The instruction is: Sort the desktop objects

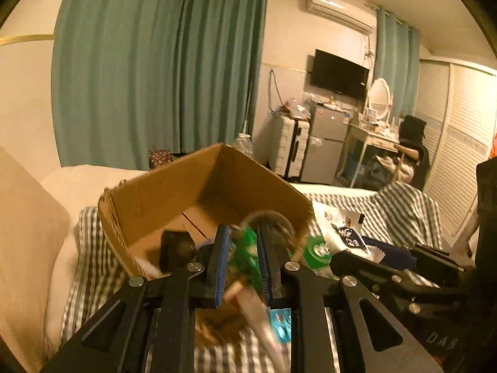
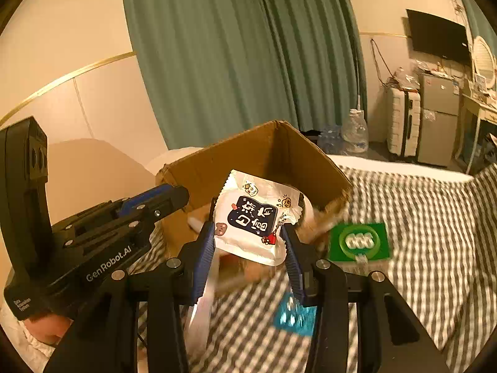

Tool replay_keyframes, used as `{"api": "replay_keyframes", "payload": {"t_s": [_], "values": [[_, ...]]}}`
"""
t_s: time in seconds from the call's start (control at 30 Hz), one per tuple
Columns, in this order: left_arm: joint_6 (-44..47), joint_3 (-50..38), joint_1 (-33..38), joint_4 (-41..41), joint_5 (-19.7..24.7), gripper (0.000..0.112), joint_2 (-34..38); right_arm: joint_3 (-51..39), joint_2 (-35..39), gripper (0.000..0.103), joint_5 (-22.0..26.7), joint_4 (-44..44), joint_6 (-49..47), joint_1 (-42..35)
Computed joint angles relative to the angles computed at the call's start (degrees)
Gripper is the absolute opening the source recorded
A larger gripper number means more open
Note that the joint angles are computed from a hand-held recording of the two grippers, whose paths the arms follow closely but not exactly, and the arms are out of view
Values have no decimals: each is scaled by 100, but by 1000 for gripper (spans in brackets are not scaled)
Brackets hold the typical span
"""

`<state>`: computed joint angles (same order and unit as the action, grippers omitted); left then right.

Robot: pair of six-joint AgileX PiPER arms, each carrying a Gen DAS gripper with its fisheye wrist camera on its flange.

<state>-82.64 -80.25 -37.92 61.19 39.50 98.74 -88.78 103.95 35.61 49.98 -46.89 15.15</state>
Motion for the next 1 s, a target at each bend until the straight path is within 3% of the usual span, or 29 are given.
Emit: {"api": "replay_keyframes", "payload": {"t_s": [0.3,0.33,0.4,0.43,0.47,0.53,0.63,0.83,1.0], "values": [[-734,269,1006,350,-984,18,438,-1973,1643,43,206,-658,849,307],[-669,243,1016,241,-962,18,446,-2120,1751,47,217,-728,856,337],[-698,328,1066,241,-1027,19,380,-2299,1867,66,110,-1119,1137,424],[-729,393,1066,298,-1045,25,327,-2229,1821,73,-95,-1283,1294,452],[-777,466,1044,393,-1028,31,269,-2075,1728,72,-244,-1246,1273,454],[-1056,631,905,703,-850,65,158,-1616,1415,73,-424,-879,971,360],[-1695,1062,667,1173,-743,77,-112,-728,739,73,-599,-472,543,124],[-2218,1655,-310,952,-295,81,-548,1073,-722,73,-364,416,-459,-740],[-2225,1511,-1126,-201,87,81,-31,2292,-1512,74,-370,826,-1041,-1438]]}}
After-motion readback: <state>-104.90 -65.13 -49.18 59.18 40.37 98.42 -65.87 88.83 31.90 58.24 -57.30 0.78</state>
